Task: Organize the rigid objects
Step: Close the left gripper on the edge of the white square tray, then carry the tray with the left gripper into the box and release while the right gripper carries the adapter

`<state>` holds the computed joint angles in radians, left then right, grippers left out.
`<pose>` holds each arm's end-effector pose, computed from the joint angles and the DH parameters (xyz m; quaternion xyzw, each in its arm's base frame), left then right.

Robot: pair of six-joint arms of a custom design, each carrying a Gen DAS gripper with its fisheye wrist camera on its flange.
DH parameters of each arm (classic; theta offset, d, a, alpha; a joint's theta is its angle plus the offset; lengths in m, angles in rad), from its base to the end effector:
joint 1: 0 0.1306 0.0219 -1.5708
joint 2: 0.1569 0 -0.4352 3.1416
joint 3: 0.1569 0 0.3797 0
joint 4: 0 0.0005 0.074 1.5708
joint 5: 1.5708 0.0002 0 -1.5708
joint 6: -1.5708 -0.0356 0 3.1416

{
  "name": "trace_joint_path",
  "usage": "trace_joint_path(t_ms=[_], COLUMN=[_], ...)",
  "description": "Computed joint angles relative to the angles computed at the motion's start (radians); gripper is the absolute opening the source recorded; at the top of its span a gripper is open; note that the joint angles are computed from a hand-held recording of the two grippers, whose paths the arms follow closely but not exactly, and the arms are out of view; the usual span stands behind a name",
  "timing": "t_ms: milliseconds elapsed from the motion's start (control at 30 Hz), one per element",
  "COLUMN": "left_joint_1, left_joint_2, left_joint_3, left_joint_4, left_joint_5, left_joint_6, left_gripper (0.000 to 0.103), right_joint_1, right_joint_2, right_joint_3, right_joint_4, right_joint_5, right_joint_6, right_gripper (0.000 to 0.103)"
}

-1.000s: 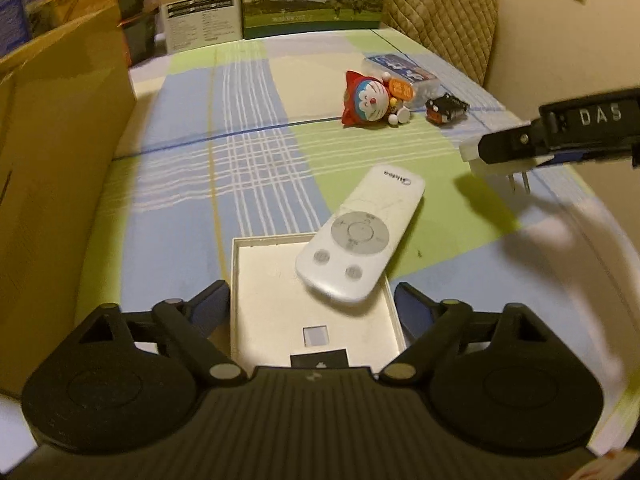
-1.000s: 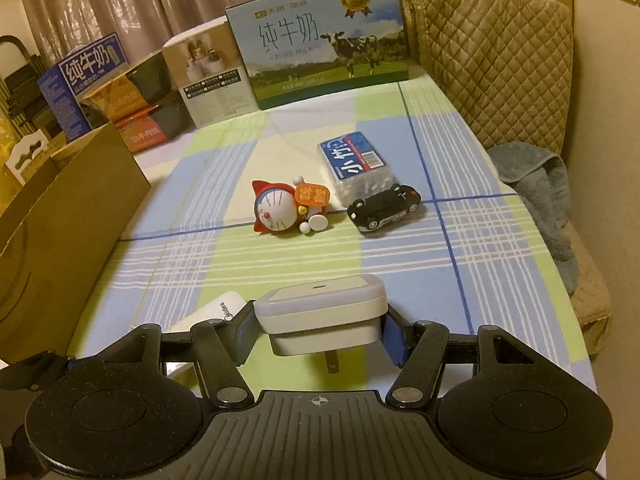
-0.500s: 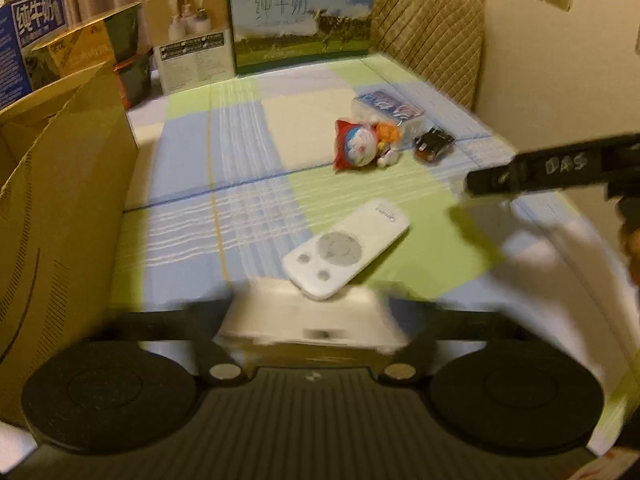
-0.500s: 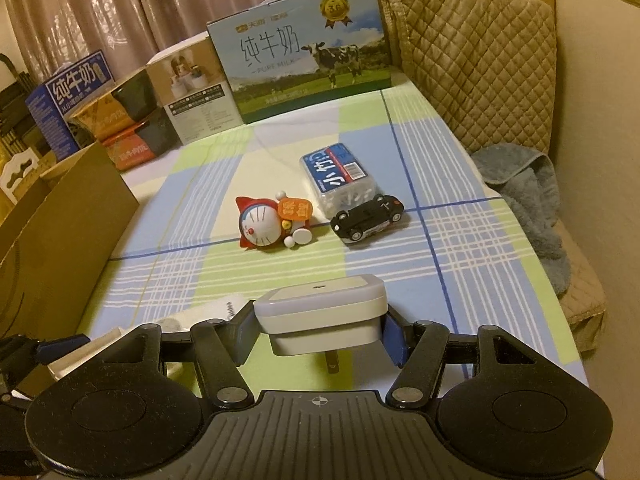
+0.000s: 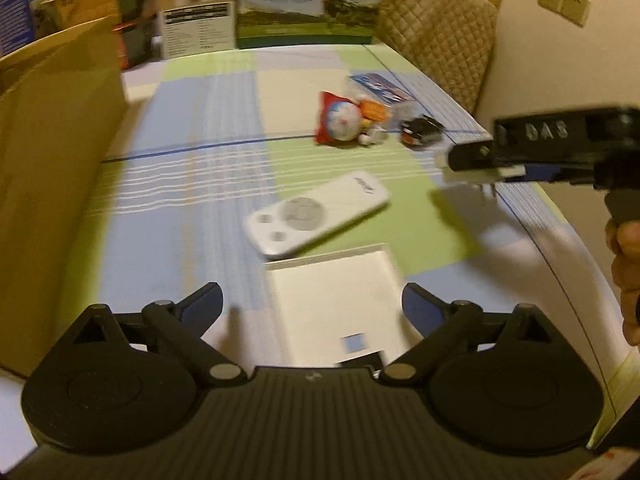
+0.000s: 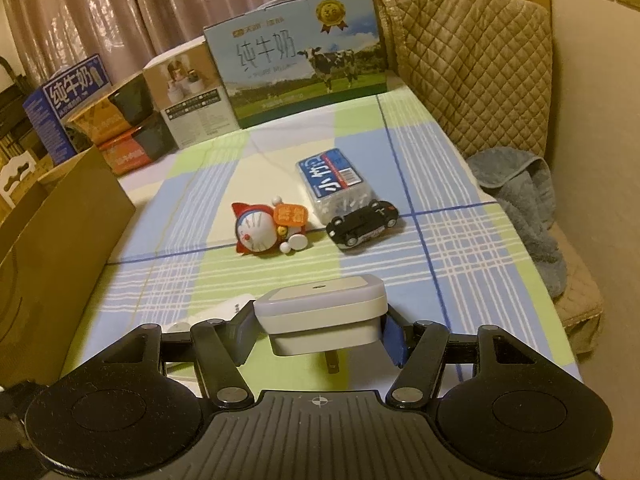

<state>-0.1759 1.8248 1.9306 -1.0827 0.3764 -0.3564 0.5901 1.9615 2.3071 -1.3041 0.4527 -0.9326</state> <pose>0.6209 -0.1242 0.4808 0.2999 0.8919 -0.1523 0.3024 0.5627 0.3575 0.5439 0.2250 0.9041 0.0477 0.3602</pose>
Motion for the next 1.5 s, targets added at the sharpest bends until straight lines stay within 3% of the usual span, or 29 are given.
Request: trace_joint_path(t_ms=[267, 533, 667, 800, 1067, 1300, 1500], left_joint_1=[-0.06, -0.009, -0.006, 0.001, 0.026, 0.051, 0.08], left_joint_2=[-0.04, -0.021, -0.012, -0.032, -0.041, -0.043, -0.054], left_joint_3=[-0.119, -0.084, -0.066, -0.087, -0.038, 0.031, 0.086], left_joint_4=[0.132, 0.098, 0.079, 0.115, 0.085, 0.029, -0.022], left_joint_5=[-0.13, -0.096, -0.088, -0.074, -0.043, -0.016, 0.012], left_joint_6=[-0.008, 0.005, -0.003, -0.032, -0.028, -0.03, -0.022], left_gripper=[0.1, 0.088, 0.086, 0.086, 0.086, 0.086, 0.086], right_joint_1=[-0.01, -0.004, -0.001, 0.001, 0.019, 0.069, 0.115], right_joint_2=[-0.028, -0.009, -0.001, -0.001, 0.008, 0.023, 0.096], right_joint_3=[-0.044, -0.015, -0.001, -0.002, 0.023, 0.098, 0.313], right_joint_4=[0.006, 0.024, 0.019, 0.03, 0.024, -0.034, -0.158], right_joint_5=[0.008, -0.006, -0.005, -0.007, 0.008, 0.048, 0.099], right_joint_6=[-0.019, 0.018, 0.026, 0.034, 0.056, 0.015, 0.005], right_gripper=[0.059, 0.059, 0.059, 0.059, 0.059, 0.059, 0.059])
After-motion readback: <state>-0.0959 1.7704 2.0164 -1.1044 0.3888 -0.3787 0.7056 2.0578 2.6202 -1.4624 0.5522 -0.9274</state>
